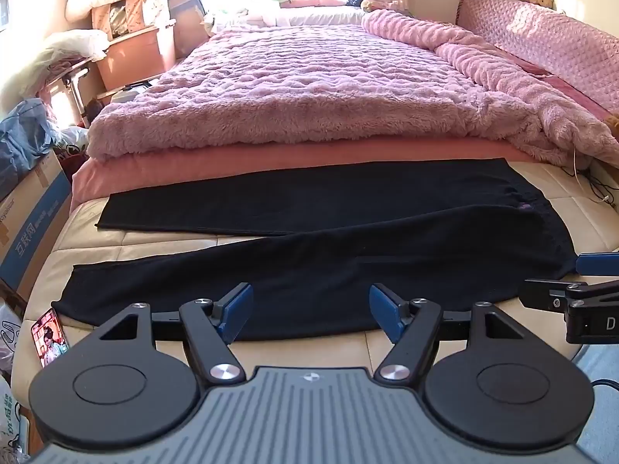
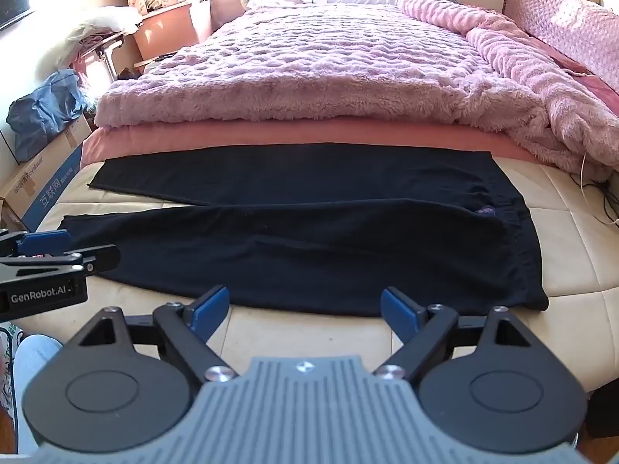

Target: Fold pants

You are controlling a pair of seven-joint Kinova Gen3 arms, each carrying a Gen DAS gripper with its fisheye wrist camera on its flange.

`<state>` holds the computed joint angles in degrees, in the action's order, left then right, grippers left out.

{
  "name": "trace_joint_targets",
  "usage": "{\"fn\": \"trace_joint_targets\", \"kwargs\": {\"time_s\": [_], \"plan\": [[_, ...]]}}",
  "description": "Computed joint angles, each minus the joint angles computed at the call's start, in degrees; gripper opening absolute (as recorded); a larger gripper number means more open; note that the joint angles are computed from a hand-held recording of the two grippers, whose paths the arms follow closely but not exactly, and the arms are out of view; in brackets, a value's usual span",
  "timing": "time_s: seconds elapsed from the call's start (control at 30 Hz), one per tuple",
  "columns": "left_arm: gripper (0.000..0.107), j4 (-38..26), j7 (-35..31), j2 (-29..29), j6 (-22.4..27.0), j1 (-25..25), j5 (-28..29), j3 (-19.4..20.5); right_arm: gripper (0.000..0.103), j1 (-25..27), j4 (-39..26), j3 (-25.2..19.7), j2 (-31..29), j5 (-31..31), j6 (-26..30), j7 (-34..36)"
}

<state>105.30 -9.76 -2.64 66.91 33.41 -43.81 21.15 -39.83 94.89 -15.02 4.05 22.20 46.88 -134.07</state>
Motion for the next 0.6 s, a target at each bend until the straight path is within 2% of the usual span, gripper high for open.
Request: {"fn": "trace_joint_targets", "kwargs": {"time_s": [0.33, 0.6], "plan": [[0.081, -0.63, -0.27, 0.2, 0.73, 0.12, 0.59, 0.02, 0.082, 0.5, -0.54, 0.06, 0.06, -1.94, 0.51, 1.94], [0.081, -0.9, 0.67, 0.35, 1.54, 0.95, 0.43, 0.29, 0.082, 0.18, 0.49, -0.66, -1.34, -0.59, 0.13, 0.37]]}}
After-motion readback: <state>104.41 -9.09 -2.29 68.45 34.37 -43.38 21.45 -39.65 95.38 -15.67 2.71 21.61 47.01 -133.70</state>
